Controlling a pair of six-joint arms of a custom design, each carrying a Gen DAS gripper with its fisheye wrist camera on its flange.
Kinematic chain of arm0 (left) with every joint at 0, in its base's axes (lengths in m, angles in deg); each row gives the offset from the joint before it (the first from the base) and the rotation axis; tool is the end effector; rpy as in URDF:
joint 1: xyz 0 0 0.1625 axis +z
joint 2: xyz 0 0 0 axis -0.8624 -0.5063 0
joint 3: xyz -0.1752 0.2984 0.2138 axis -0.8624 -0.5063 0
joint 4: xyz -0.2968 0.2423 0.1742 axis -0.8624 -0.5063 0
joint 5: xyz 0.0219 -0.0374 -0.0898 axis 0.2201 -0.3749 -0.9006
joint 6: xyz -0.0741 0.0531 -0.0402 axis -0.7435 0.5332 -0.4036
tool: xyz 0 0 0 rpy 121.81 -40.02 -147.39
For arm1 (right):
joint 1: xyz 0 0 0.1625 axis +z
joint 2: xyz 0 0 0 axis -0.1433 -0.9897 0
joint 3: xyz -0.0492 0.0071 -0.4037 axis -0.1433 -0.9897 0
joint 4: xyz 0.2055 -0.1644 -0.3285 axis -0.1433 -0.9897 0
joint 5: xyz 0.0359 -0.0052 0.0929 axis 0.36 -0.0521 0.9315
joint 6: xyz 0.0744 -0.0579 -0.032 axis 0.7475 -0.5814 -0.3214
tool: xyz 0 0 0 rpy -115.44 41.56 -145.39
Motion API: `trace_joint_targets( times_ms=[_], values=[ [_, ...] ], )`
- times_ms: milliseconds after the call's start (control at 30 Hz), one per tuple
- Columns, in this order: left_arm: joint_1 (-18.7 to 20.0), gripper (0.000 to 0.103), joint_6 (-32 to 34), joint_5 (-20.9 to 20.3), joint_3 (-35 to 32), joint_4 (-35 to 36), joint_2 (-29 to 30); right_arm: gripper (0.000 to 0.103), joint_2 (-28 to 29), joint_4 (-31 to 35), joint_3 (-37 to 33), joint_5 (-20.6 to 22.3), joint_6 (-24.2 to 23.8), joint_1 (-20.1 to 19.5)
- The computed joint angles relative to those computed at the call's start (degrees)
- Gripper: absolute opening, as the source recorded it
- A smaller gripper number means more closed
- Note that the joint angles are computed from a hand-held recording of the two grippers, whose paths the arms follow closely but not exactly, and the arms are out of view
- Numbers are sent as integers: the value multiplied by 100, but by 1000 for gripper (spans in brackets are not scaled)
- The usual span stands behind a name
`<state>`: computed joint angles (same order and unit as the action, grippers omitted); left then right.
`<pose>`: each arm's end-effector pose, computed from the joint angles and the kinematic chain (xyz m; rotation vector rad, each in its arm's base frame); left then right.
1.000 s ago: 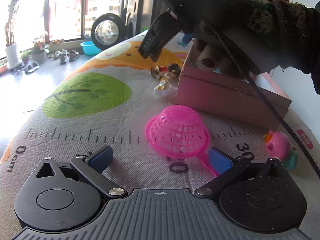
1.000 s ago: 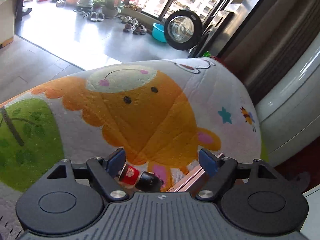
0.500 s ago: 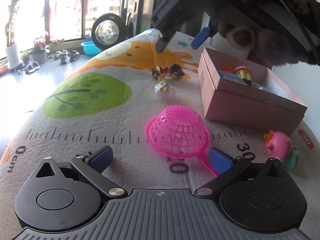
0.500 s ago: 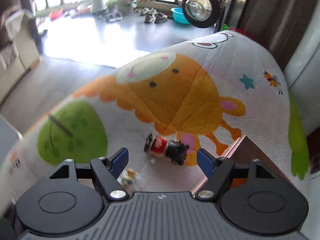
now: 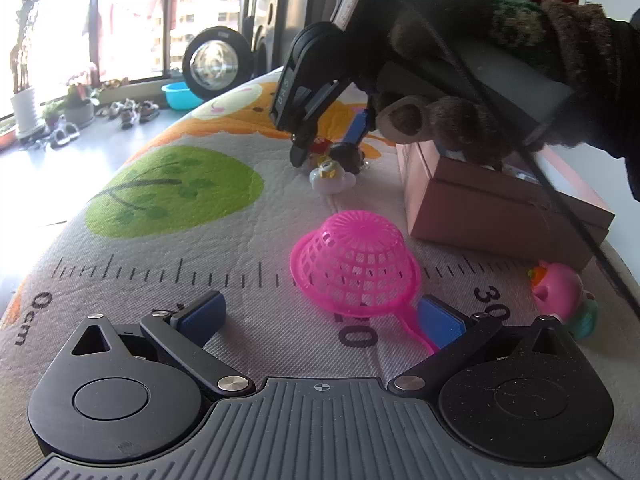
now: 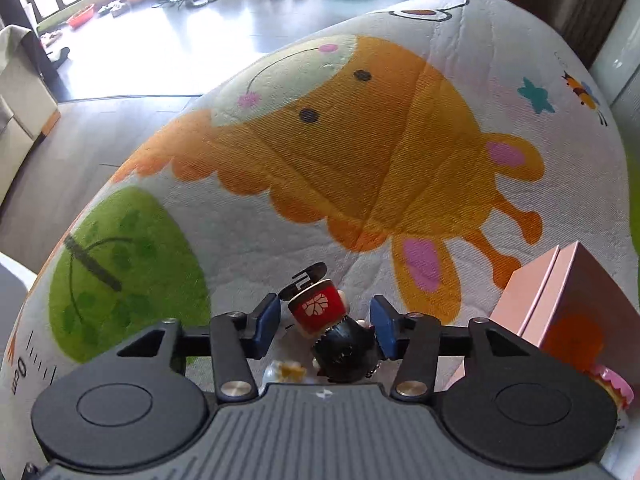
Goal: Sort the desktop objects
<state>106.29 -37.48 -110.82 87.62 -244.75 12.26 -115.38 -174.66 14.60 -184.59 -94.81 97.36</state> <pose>-0.2703 -0.5882 -0.0963 0.5684 2.3393 -0.9834 0.0669 -0.8365 0.1889 0.6566 -2.3555 0.2957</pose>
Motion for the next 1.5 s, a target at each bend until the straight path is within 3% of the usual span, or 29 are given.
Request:
trace_joint_targets(
  times_ms=[67,133,200,233,300,467,533,600,633,733,967,1100,1167,1300,1433,1500],
  values=[
    [-4,103,11,32,-24,42,13,47,-328,-170,475,137,-161,-19],
    [-14,103,17,70,-42,91,22,31,-696,-109,913,374,-119,-45],
    [-28,103,21,119,-63,155,34,8,-1120,123,1281,758,36,-103],
    [-36,103,26,149,-76,195,41,4,-1350,304,1440,1009,109,-148],
    [-57,103,43,233,-116,293,64,4,-1810,379,1819,1413,137,-238],
    [-66,103,-6,302,-180,447,71,5,-2992,-351,3031,2072,-169,-543],
    [-57,103,6,263,-223,521,66,14,-3401,-823,3562,2267,-481,-717],
    [-34,103,80,148,-346,611,100,65,-3729,-1787,4254,2260,-1101,-904],
    [-39,103,87,113,-437,714,132,73,-3820,-2260,4545,2251,-1347,-1005],
    [-63,103,194,71,-753,983,279,75,-4031,-2972,5114,2255,-1757,-1325],
    [-105,103,52,-51,-1294,1512,490,78,-4204,-3360,5609,2341,-1742,-1873],
    [-177,103,397,29,-1168,1748,418,82,-3916,-4725,5722,2168,-2123,-1929],
    [-222,103,237,189,-1102,2111,345,82,-3707,-5291,5633,2001,-2174,-1924],
    [-147,103,-823,-284,-1144,2845,139,90,-3931,-4610,5595,2404,-1587,-2078],
    [-146,103,-1207,4,-1633,3255,401,93,-3883,-4699,5741,2477,-1380,-2151],
    [-154,103,-1093,102,-1800,3340,521,101,-3923,-4633,5837,2542,-1291,-2208]
  ],
)
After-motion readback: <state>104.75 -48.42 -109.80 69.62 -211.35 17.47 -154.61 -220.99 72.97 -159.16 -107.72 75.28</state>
